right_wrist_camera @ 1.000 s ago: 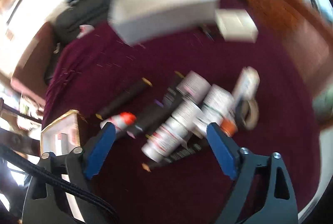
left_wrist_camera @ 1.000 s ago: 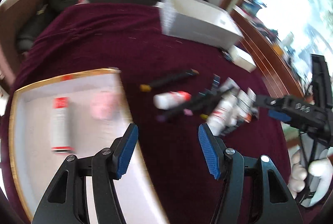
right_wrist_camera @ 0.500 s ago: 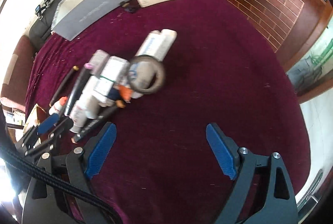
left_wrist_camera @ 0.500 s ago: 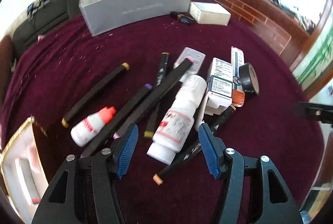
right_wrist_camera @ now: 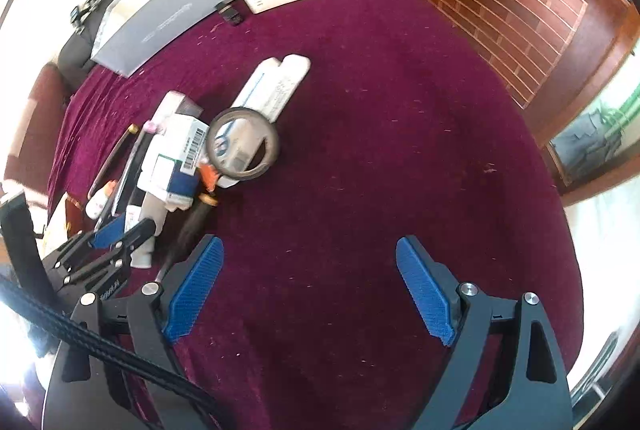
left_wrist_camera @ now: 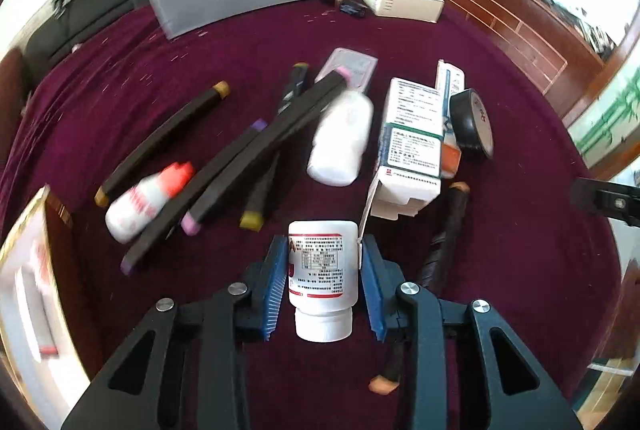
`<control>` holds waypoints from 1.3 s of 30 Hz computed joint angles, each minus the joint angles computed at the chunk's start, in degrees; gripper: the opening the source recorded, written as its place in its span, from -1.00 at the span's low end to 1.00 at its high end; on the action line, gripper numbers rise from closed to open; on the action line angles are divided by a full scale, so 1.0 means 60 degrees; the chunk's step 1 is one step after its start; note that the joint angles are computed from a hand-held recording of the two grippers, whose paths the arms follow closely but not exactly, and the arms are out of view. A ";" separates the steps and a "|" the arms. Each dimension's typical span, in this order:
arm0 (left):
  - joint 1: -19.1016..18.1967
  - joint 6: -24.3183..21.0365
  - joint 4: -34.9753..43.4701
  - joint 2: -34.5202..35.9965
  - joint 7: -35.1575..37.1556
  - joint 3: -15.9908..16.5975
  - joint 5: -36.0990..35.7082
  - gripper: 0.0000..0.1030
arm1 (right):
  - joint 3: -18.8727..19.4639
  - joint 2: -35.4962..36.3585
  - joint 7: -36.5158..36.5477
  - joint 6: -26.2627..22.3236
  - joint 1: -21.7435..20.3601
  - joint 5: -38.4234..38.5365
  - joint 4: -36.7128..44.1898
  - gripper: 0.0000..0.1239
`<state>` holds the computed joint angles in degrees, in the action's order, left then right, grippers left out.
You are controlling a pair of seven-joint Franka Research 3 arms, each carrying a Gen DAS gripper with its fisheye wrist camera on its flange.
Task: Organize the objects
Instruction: 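Grasp the white pill bottle with the left gripper while the right gripper grasps the medicine box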
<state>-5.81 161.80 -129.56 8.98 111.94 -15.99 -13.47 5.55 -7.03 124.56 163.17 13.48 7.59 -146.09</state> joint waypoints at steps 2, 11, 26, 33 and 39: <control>0.0199 -0.0064 -0.0467 -0.0482 0.0161 -0.0023 -0.0630 -0.41 | -0.0028 0.0252 -0.0556 -0.0040 0.0232 0.0373 0.0253 0.45; -0.0389 -0.0146 -0.1809 -0.1789 0.1048 0.0842 -0.2269 -0.40 | 0.0178 0.1513 -0.3080 -0.0460 0.1071 0.2569 0.1482 0.44; -0.0019 -0.1069 -0.1457 -0.1391 0.2090 0.0974 -0.4479 -0.37 | 0.0346 0.3346 -0.3447 -0.1517 0.1320 0.4234 0.3656 0.44; 0.0087 -0.1732 -0.1269 -0.1735 0.3072 0.1350 -0.5818 -0.10 | 0.0235 0.3714 -0.2817 -0.1866 0.1593 0.2977 0.4130 -0.46; -0.0061 -0.0917 -0.0846 -0.1061 0.2412 0.1053 -0.4932 -0.09 | 0.0118 0.3260 -0.2652 -0.1735 0.1548 0.2280 0.3461 -0.49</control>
